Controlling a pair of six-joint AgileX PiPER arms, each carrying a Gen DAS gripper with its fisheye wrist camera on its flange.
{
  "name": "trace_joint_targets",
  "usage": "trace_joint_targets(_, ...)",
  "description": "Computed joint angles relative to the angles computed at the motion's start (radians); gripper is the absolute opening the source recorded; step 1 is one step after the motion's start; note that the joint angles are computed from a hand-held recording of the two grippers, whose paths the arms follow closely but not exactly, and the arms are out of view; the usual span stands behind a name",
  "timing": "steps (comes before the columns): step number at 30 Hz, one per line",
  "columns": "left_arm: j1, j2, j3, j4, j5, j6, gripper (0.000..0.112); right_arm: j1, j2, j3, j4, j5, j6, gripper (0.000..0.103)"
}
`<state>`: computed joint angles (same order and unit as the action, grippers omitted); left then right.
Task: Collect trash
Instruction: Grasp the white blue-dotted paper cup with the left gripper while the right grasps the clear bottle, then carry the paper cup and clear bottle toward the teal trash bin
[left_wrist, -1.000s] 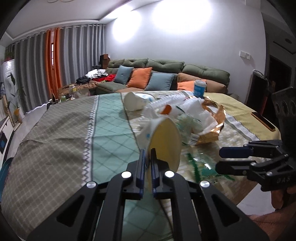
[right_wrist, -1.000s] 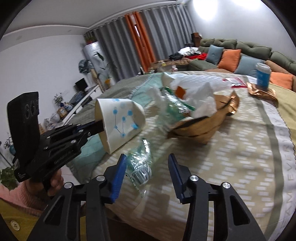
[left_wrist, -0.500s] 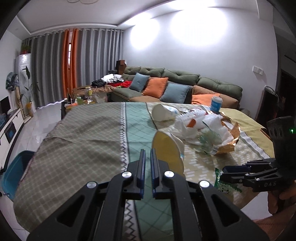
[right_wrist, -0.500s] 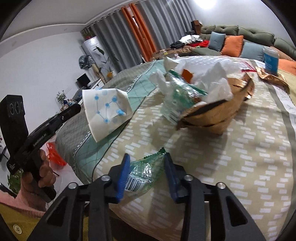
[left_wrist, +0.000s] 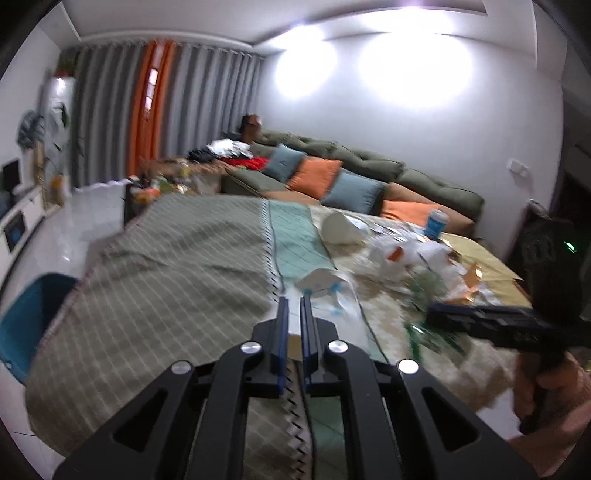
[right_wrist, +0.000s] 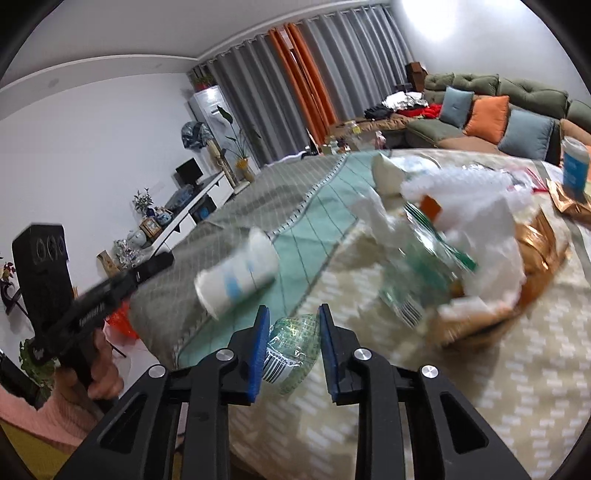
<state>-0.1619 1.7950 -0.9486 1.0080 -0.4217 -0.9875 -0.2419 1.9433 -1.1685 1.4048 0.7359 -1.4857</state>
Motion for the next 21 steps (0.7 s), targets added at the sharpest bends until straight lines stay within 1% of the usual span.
trace_joint_targets(1, 0.012, 0.004, 0.006, 0.055, -0.037, -0.041, 0.011, 0.009, 0.004, -0.010, 0.002, -0.006, 0.004, 0.027)
trace_joint_targets(3, 0.017, 0.009, 0.016, 0.110, -0.083, -0.067, 0.020, 0.021, 0.014, -0.032, -0.009, -0.006, 0.023, 0.027)
trace_joint_targets(5, -0.005, 0.014, 0.025, 0.100, -0.074, -0.040, 0.025, 0.027, 0.018, -0.042, -0.013, -0.010, 0.028, 0.027)
trace_joint_targets(7, -0.007, 0.039, 0.010, 0.165, -0.102, -0.100, 0.027, 0.030, 0.023, -0.049, -0.015, -0.012, 0.033, 0.027)
trace_joint_targets(9, -0.007, 0.064, -0.012, 0.198, -0.116, -0.148, 0.035, 0.027, 0.025, -0.056, -0.020, -0.006, 0.041, 0.027)
trace_joint_targets(10, -0.007, 0.086, -0.035, 0.233, -0.119, -0.198, 0.039, 0.027, 0.027, -0.059, -0.021, -0.008, 0.043, 0.027)
trace_joint_targets(11, -0.007, 0.102, -0.052, 0.254, -0.113, -0.237, 0.047, 0.027, 0.028, -0.061, -0.022, -0.009, 0.044, 0.027)
trace_joint_targets(12, -0.005, 0.117, -0.069, 0.273, -0.111, -0.273, 0.047, 0.031, 0.029, -0.061, -0.020, -0.011, 0.045, 0.027)
trace_joint_targets(16, 0.026, 0.163, -0.101, 0.327, -0.170, -0.369, 0.047, 0.037, 0.033, -0.072, -0.024, -0.016, 0.048, 0.027)
trace_joint_targets(19, 0.034, 0.187, -0.135, 0.362, -0.204, -0.410, 0.047, 0.038, 0.045, -0.087, -0.028, -0.020, 0.056, 0.027)
trace_joint_targets(21, 0.028, 0.192, -0.158, 0.376, -0.204, -0.424, 0.046, 0.038, 0.053, -0.098, -0.031, -0.019, 0.065, 0.027)
